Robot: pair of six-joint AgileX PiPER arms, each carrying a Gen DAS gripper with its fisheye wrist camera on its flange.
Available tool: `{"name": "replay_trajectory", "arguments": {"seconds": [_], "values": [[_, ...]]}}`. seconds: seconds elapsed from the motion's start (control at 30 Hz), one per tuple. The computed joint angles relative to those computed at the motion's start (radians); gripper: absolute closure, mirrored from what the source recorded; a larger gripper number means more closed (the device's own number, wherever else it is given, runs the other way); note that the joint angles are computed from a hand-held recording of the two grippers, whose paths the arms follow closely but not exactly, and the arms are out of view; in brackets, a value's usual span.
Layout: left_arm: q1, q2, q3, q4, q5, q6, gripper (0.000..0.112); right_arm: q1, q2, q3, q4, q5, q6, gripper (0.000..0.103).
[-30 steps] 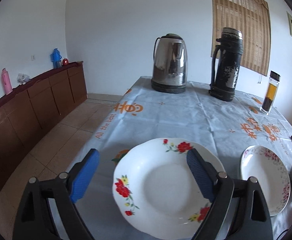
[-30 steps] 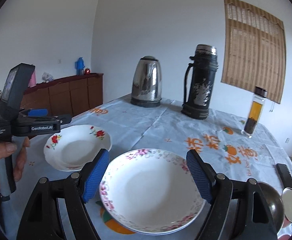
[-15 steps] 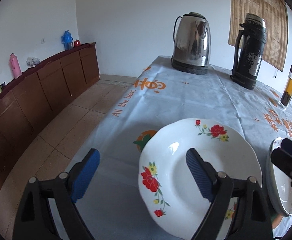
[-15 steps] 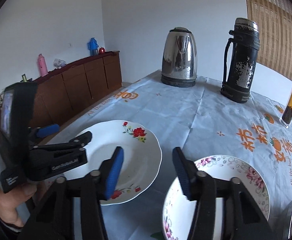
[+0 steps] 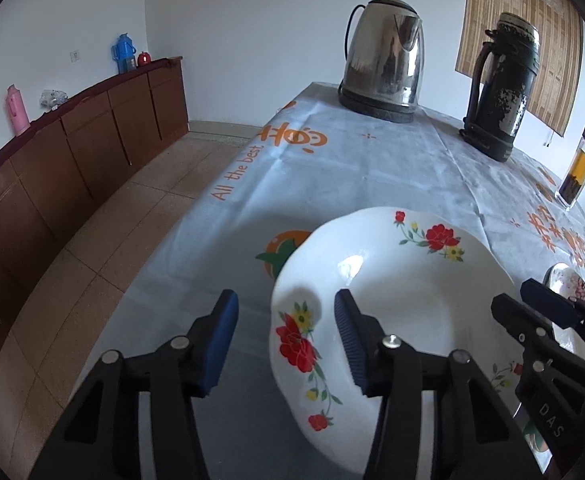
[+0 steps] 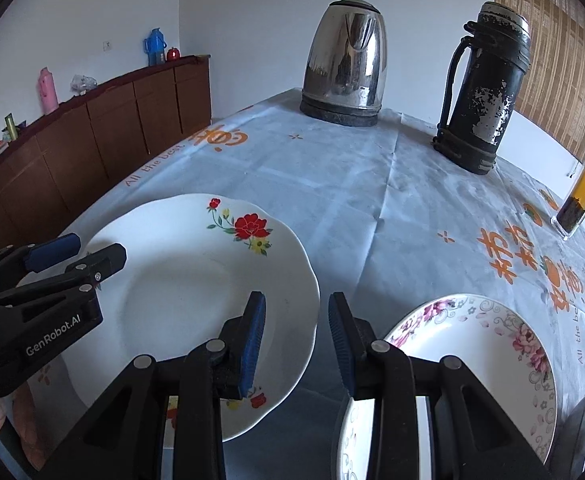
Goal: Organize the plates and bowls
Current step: 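Close the left gripper on the red-flower plate rim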
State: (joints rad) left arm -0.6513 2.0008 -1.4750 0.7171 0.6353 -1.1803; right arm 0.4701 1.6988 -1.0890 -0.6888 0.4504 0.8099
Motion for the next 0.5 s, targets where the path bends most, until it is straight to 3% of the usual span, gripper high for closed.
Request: {"name": "replay_trajectory", "arguments": {"seconds": [0.13,0.27,0.5], "values": [[0.011,0.009,-0.006,-0.045,-0.013,0.04,0.075,-0.008,0.044,-0.04,0.099,0.029,-0.099,0.068],[0.006,0.009,-0.001,-0.042,-0.029,0.048,0.087,-0.002,0.042,-0.026,0.059,0.013,-0.066,0.071],[-0.006,0.014,-0.003,-0.001,-0.013,0.018,0.086,-0.01,0.038,-0.012,0.05,-0.02,-0.064,0.072]]}}
